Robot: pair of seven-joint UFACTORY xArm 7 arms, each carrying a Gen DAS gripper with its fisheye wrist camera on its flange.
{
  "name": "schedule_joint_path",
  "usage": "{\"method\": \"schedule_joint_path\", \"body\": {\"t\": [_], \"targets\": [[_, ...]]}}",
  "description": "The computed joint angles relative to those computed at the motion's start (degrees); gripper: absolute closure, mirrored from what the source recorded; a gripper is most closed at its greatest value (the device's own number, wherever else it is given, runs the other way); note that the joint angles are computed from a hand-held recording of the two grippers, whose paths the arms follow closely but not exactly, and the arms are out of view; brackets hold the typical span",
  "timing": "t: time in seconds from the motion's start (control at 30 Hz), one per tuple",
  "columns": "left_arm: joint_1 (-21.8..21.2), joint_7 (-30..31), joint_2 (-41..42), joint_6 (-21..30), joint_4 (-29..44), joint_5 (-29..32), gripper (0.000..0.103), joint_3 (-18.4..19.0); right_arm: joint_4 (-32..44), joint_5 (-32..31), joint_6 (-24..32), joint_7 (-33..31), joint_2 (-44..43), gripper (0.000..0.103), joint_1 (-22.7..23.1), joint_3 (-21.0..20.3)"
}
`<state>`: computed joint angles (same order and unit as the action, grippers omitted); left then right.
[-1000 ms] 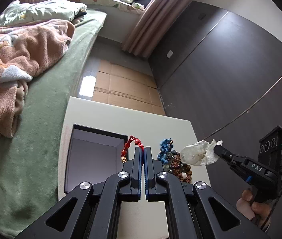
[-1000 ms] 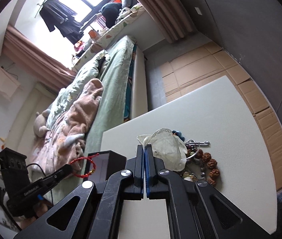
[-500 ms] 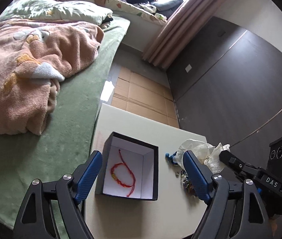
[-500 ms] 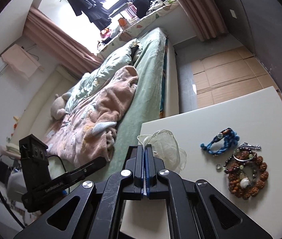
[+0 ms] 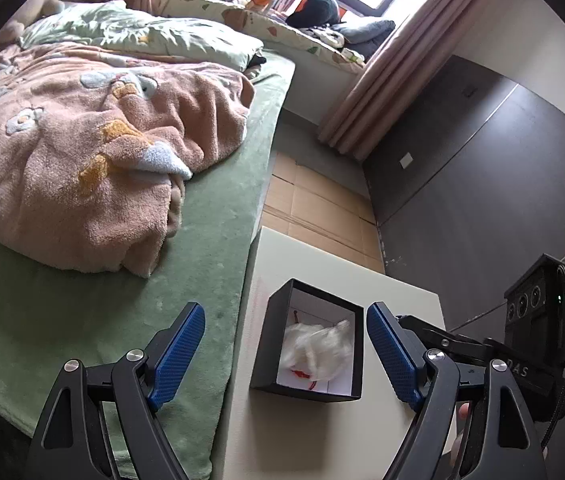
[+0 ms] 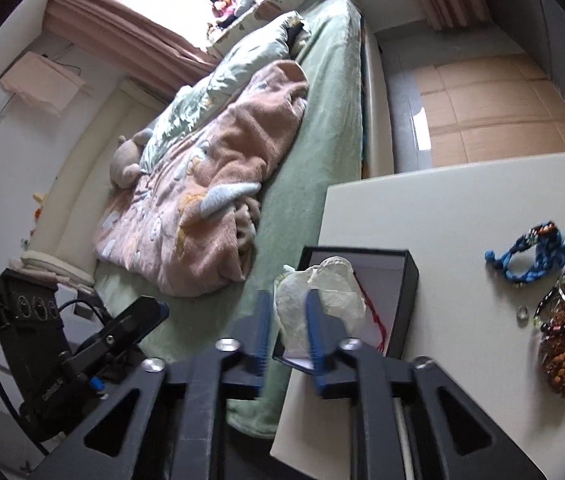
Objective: Organize jewelry
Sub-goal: 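Move the left tool back to the pile and grasp the silver bangle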
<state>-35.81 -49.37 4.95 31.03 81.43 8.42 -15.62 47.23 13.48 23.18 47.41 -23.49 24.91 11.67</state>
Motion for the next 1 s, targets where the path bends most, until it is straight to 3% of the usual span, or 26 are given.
{"method": "schedule_joint_path", "body": {"t": [0.03,0.17,0.23,0.4,0.63,1.0], "targets": [[-0.2,-0.9,0.0,-0.2,-0.1,0.7,0.020,0.1,-1.1,-0.9,-0.4,1.1,-1.2,0.034,-0.8,0.7],[-1.3,-2.7,1.6,1.0,2.0,3.8,0.020,-0.1,-3.8,-2.9,3.4,2.8,-6.0,0.022,-2.1,0.9],[-2.2,-2.4,2.9,1.0,3.4,4.4,0.020,-0.2,-5.6,-5.3,5.8,4.8,-9.9,0.011,-4.2,2.0],[-4.9,-0.3,7.1,1.4,8.2,4.2,0.020,-0.4,-11.1,-8.0,10.1,8.7,-20.3,0.000,-7.5,2.6],[-9.6,4.7,14.3,4.6,18.0,2.8,0.020,0.1,-15.8,-9.5,16.8,11.0,-31.1,0.000,-9.8,1.9],[-16.9,13.7,27.4,14.2,38.4,-0.4,0.020,2.1,-22.5,-8.1,25.0,15.2,-44.5,0.000,-12.3,1.1]]}}
